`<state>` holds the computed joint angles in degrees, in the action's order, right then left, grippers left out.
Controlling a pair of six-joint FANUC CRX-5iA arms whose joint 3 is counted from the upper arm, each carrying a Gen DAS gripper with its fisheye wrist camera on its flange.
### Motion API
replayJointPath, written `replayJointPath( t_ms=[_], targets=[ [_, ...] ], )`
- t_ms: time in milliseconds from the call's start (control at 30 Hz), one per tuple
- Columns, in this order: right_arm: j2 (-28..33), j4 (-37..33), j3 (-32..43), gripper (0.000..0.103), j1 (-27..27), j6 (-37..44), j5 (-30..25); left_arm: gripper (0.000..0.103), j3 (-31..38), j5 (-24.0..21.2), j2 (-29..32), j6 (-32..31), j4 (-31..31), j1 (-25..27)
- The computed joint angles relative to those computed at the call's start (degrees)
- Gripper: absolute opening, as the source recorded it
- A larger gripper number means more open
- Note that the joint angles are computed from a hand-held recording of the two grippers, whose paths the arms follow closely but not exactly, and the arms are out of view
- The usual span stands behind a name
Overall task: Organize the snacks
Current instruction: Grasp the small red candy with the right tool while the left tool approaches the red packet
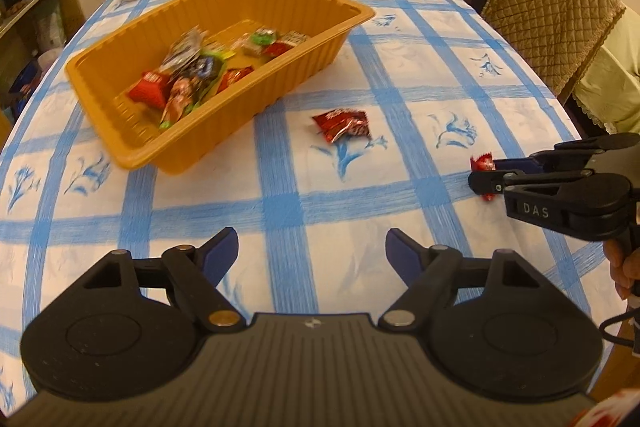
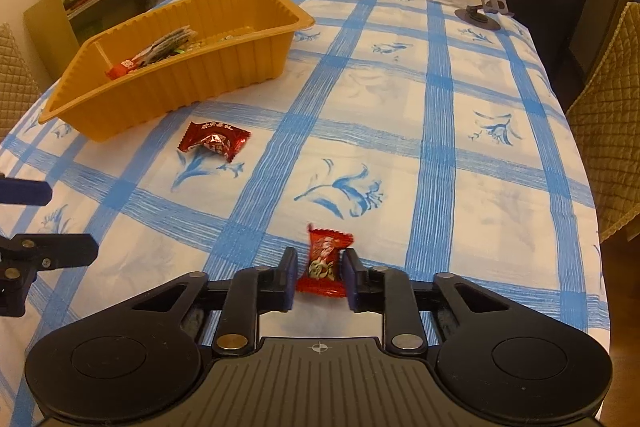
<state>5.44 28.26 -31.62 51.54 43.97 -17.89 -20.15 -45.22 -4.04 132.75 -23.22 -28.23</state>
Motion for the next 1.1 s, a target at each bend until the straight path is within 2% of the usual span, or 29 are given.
replayJointPath(
  t_ms=[67, 233, 333, 467, 533, 700, 900, 1100],
  targets=[
    [0.00, 0.40, -0.21, 0.017, -0.37, -0.20, 0.71, 0.078, 0.47, 0.93, 0.84, -1.11, 0.06, 0.37],
    [-0.16, 0.03, -0.15, 0.017, -1.34, -0.01, 1.75, 0.068, 1.71, 3.49, 3.09, -4.70, 1.00, 1.57],
    [-0.24, 0.04, 0.03, 0.017, -1.85, -0.27, 1.85, 0.067, 2.88, 4.91, 4.88, -6.30, 0.88, 2.02],
    [-0.18, -0.91, 0.53, 0.017, -2.43, 0.14, 1.78, 0.063, 4.78, 5.80, 7.28, -7.01, -0.40, 2.21],
    [-0.21, -1.38, 0.65, 0.017, -2.70, 0.30, 1.81, 0.056, 5.51, 6.01, 8.33, -7.17, -0.66, 2.42],
    [-0.13, -2.27, 0.98, 0.017, -3.07, 0.41, 1.43, 0.048, 7.03, 6.02, 10.79, -6.44, -0.74, 3.18],
    [0.28, -2.44, 1.37, 0.017, -3.52, 0.05, 1.03, 0.045, 6.82, 8.70, 12.42, -9.54, 3.60, 4.92],
    [0.78, -1.74, 1.66, 0.017, -4.15, -1.28, 1.03, 0.045, 6.01, 12.18, 12.87, -15.70, 7.97, 4.85]
  ],
)
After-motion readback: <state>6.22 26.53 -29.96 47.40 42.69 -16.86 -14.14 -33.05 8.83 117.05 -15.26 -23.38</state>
